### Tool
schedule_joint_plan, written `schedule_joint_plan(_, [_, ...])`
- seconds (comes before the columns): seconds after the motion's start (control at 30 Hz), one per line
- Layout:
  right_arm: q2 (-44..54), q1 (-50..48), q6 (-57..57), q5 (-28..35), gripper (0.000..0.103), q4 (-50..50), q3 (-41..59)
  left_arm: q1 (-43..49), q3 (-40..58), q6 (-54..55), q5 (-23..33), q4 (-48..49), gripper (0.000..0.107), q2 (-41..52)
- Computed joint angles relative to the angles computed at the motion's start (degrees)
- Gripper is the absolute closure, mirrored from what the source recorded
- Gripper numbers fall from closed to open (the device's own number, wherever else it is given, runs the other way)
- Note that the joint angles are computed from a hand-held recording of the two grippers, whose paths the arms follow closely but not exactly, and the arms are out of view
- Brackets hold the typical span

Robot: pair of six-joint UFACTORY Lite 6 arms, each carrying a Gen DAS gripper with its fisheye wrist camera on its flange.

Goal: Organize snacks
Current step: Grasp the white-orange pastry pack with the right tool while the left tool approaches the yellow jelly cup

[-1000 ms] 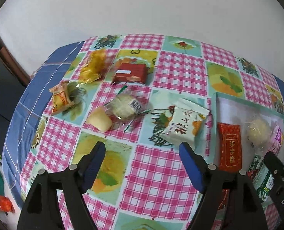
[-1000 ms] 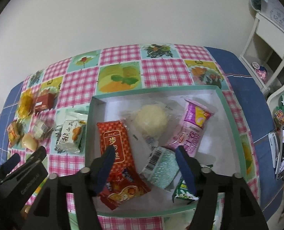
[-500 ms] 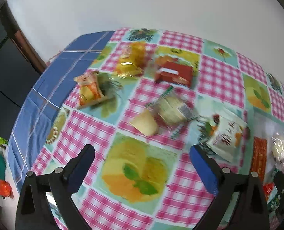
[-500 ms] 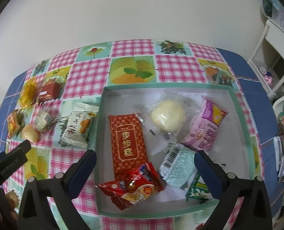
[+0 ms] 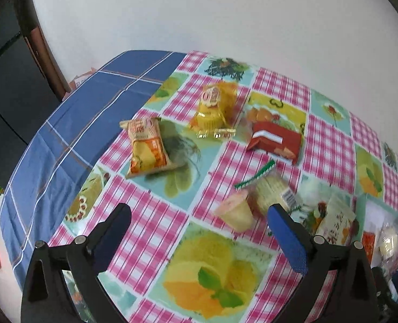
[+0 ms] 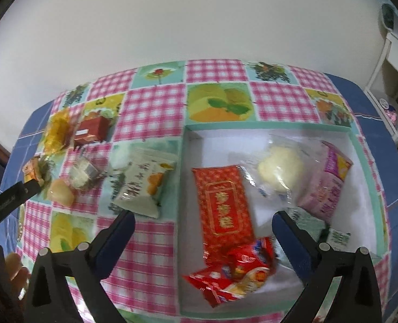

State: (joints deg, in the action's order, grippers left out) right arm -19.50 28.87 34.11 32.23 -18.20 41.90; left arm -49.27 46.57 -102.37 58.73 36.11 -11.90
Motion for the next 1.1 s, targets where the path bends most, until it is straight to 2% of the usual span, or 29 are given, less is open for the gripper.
schedule_joint_plan(0.3, [8.40, 5.47, 3.97, -2.48, 0.000, -1.41, 6.08, 7.70, -2.10, 3.85, -8.77, 0.02, 0.006, 0.13])
schedule_joint_plan(0.63, [19.91, 7.71, 5.37, -5.77, 0.001, -2.35, 14.47, 17.79, -6.87, 9.47, -22.19, -6.02, 0.006, 0.47])
schedule_joint_plan(0.83, [25.80, 7.53, 7.89, -7.96, 0.007, -4.75, 16.40, 19.45, -5.94, 12.56, -25.72, -8.37, 0.007, 5.13])
schedule_joint_plan(0.9, [26.97, 7.23, 6.92, -8.95, 0.007, -3.79, 16.45, 19.86, -5.75, 13.55, -27.13, -9.29, 0.010, 6.51])
schedule_joint_plan(0.97, [28.06, 7.22, 6.49, -9.60, 0.011, -3.41, 16.67, 20.17, -5.40, 14.34, -27.91, -9.75, 0.021, 7.60])
schedule_joint_plan(1.1, [29.91, 6.79, 6.47, -10.42, 0.016, -3.15, 16.94, 20.78, -5.82, 14.83, -29.81, -10.09, 0.030, 7.91])
